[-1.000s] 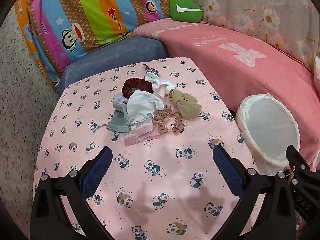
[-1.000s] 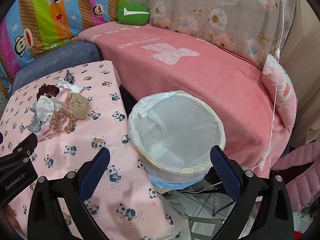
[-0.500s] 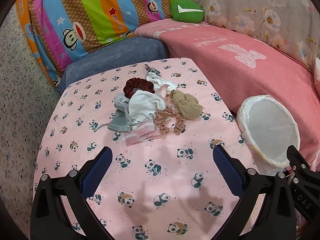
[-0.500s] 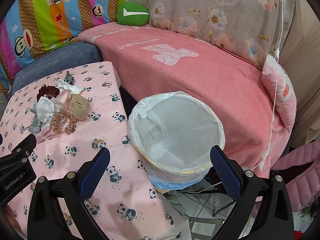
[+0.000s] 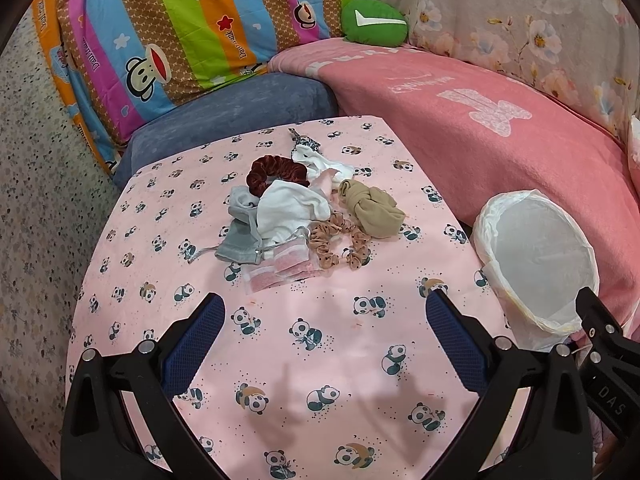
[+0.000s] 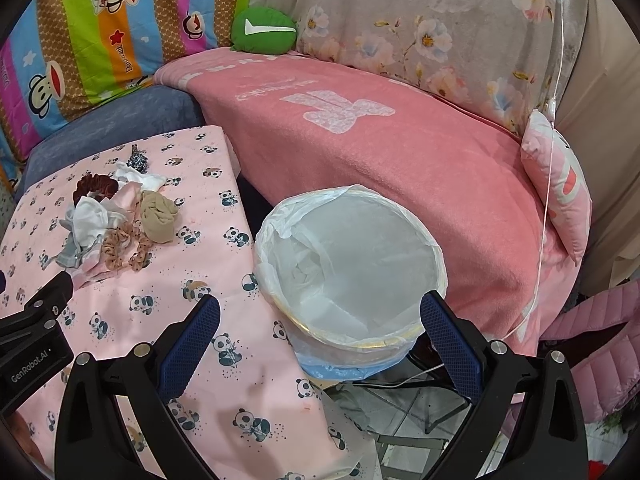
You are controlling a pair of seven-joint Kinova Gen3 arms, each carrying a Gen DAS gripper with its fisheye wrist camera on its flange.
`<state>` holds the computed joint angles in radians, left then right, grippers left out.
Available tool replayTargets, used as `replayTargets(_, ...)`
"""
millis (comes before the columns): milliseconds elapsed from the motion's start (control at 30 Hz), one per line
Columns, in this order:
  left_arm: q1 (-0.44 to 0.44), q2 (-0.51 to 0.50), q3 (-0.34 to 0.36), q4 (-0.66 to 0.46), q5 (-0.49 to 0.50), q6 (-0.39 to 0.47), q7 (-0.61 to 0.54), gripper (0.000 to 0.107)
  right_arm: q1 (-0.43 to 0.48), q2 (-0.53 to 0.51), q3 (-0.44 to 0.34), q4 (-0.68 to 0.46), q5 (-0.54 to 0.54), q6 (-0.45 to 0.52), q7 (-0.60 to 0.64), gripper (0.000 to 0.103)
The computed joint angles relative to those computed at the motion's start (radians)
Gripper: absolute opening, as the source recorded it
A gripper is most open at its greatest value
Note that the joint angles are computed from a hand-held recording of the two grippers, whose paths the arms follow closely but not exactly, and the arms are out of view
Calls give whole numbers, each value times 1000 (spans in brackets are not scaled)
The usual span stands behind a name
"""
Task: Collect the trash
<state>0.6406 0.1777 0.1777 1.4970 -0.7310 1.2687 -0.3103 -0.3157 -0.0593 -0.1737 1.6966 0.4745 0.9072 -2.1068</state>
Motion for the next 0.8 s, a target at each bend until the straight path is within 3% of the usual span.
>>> replayTargets(800, 12, 12, -3, -22, -6, 9, -11, 96, 6, -4, 2, 0, -7, -6, 8, 98)
